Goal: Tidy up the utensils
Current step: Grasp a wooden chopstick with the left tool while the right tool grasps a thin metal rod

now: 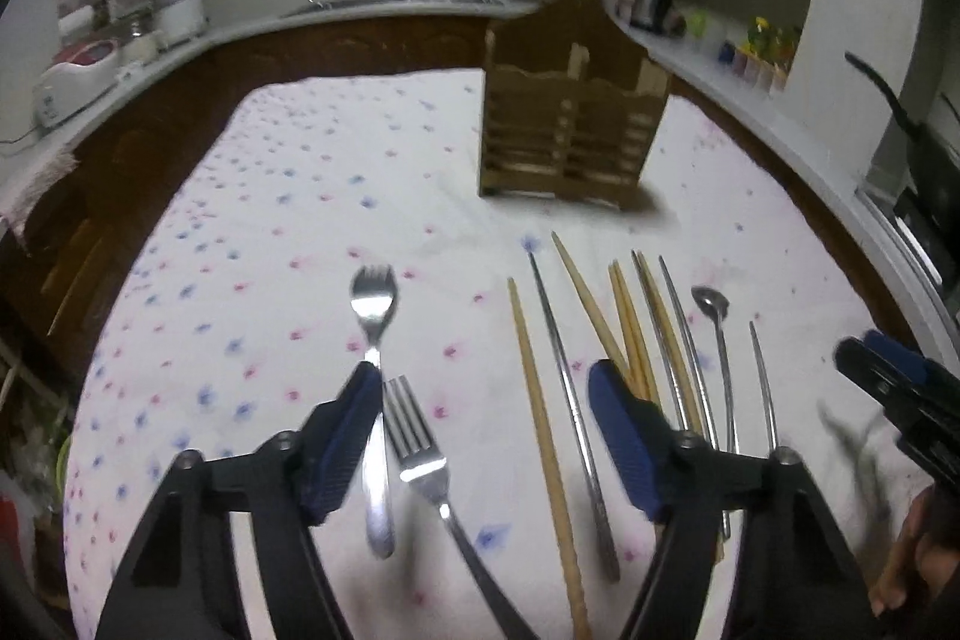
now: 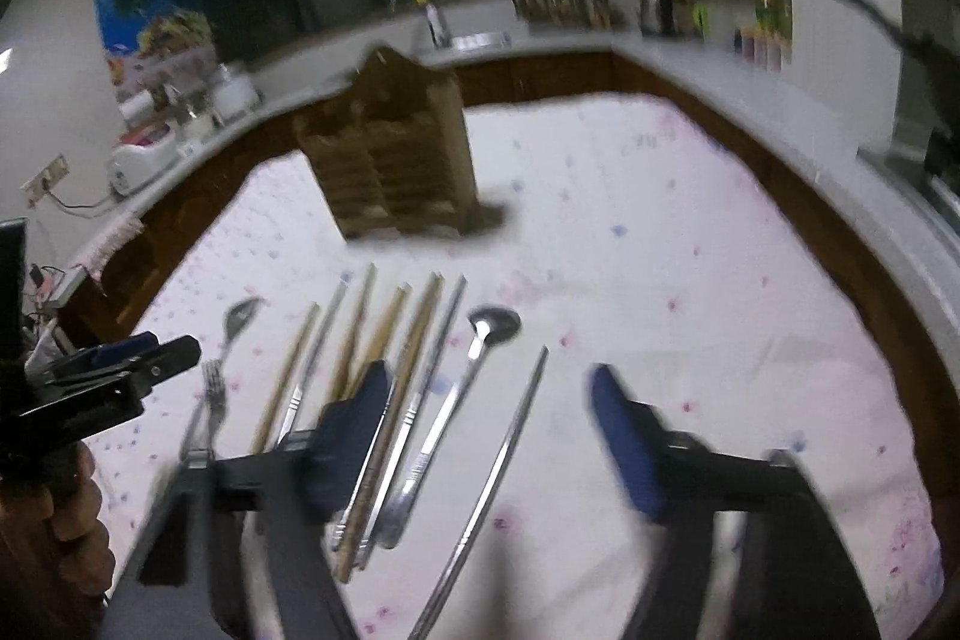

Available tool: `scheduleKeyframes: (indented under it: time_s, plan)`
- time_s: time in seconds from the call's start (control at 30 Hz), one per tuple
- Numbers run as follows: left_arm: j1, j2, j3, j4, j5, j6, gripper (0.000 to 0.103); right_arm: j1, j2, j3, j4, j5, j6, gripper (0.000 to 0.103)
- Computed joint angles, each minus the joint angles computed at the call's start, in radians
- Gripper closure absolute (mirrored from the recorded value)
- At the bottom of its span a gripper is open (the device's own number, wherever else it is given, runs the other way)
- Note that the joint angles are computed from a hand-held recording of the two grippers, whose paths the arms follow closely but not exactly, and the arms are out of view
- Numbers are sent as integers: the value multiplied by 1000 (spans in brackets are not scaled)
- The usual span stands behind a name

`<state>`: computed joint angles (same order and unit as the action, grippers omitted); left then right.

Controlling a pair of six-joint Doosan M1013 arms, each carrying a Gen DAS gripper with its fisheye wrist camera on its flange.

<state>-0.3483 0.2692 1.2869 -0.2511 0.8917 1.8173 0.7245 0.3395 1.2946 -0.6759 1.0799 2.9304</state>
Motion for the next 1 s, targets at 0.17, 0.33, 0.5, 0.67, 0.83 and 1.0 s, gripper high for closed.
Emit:
scheduleKeyframes:
  time_s: [0.17,0.33,0.5,0.67,0.83,1.0]
  plan:
    - [-10,83,-112,0,111,-13,52,-56,18,-4,165,-7,-68,71]
    - [-29,174,-232,42,214,-19,60,-81,37,-15,234,15,-113,76]
    - [-35,266,-350,50,321,-29,69,-102,47,-20,285,24,-124,78]
    - [-36,314,-401,38,372,-24,73,-113,61,-40,297,52,-156,83]
    - [-44,330,-416,62,362,2,84,-115,94,-90,299,108,-228,82]
    - [-64,325,-405,109,341,19,94,-107,117,-121,278,141,-304,90]
